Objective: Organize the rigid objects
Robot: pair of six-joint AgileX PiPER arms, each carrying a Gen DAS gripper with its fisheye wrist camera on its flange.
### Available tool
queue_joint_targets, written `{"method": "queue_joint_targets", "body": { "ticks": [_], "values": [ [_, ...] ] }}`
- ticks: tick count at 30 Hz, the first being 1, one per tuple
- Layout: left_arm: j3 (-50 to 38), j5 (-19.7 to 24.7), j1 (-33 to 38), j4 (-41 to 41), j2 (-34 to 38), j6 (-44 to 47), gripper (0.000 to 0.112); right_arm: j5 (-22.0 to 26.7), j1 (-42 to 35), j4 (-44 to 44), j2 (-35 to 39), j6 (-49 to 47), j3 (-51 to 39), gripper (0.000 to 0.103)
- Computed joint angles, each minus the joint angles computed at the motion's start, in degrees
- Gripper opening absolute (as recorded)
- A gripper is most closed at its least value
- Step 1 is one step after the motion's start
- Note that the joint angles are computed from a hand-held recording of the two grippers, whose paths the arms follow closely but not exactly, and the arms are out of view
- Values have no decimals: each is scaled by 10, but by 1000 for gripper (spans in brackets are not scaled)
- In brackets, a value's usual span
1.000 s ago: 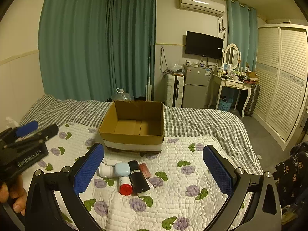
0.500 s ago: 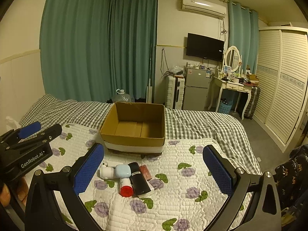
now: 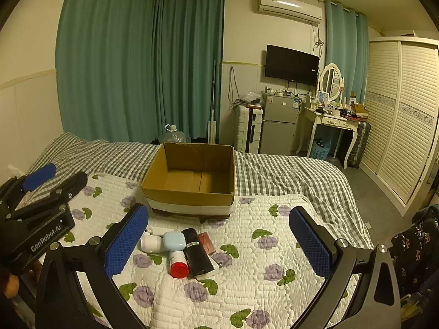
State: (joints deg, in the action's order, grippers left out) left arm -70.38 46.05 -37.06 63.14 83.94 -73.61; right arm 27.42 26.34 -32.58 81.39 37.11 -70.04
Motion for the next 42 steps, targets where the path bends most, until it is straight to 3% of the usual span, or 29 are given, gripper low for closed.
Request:
{"method": "queue_joint_targets", "body": {
  "ticks": [4,10,27,32,35,42],
  "values": [
    [-7,13,-1,-3,3,1,67,1,1,-8,2,6,-1,103],
    [-30,23,6,-77,4,57,67,-3,1,-11,5,12,0,103],
    [-16,37,2,-13,-2,-6,67,-8,-1,-13,7,8,-5,103],
    [4,-6,19,-11,-5,-13,66,-12,-3,-16,13,0,-10,103],
    [13,-6,22,9,4,-23,67,-17,-5,-31,22,3,-11,103],
    [24,-85,78,-31,28,23,67,-60,-49,105,60,-136,-10,103]
  ]
}}
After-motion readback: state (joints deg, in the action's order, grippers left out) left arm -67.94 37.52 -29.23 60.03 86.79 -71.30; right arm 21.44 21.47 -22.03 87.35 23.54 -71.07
